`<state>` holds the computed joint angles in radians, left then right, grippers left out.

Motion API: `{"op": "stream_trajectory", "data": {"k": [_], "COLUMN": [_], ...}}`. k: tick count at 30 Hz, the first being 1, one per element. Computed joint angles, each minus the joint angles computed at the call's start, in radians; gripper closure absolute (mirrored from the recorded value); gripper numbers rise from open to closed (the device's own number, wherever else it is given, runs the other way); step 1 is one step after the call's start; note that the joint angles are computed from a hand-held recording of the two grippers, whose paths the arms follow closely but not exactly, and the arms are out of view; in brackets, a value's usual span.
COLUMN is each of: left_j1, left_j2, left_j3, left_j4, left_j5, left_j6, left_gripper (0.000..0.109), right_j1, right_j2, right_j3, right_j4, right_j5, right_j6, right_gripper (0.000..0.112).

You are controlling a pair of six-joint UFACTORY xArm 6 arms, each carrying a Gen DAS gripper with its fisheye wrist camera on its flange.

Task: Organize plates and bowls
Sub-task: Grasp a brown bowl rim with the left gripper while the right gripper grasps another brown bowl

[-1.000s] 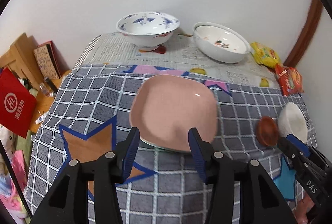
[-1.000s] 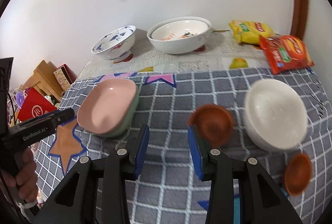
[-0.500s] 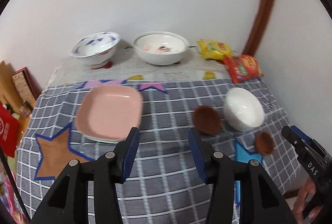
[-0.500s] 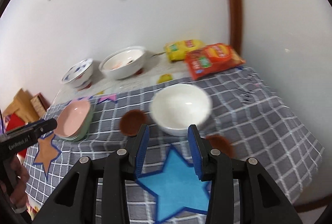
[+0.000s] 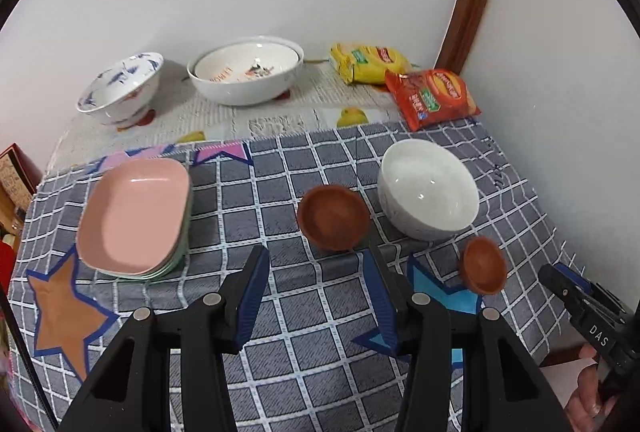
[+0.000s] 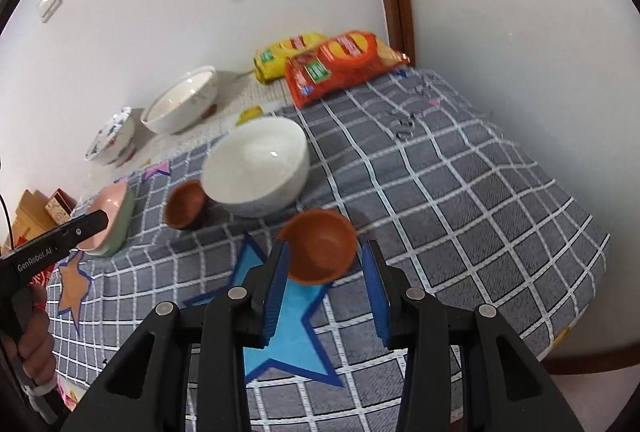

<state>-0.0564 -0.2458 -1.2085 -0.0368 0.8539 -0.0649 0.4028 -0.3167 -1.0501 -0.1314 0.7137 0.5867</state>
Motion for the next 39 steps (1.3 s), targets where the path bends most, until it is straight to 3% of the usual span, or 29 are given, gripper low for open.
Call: {"op": "stream_trajectory", "data": {"k": [15, 28, 34, 39], "left_j1": [0.034, 0.035, 0.043, 0.044], "left_j2": [0.186, 0.311, 0.346, 0.371], "left_j3": [-0.100, -0.181, -0.202, -0.221], "left_j4": [-0.017, -0.044, -0.078, -0.102], "left_j5": [0.043, 0.043, 0.036, 0.038], "left_j6": [-0.020, 0.007, 0.031, 0.037], "left_gripper": [0.062, 0.063, 0.063, 0.074], "right_j1": [-0.031, -0.033, -0.049, -0.054], "right_j2": [0.159, 0.236, 0.249, 0.255], "right_j3": [-0.024, -0.066, -0.061, -0.053], "right_j4": [0.093, 0.040, 0.048, 0.079], "right_j5": [-0.051, -0.051, -0.087, -0.117], "right_j6": [-0.037, 0.026, 0.046, 0.029], "right_gripper": [0.073, 0.074, 0.082, 0.093]}}
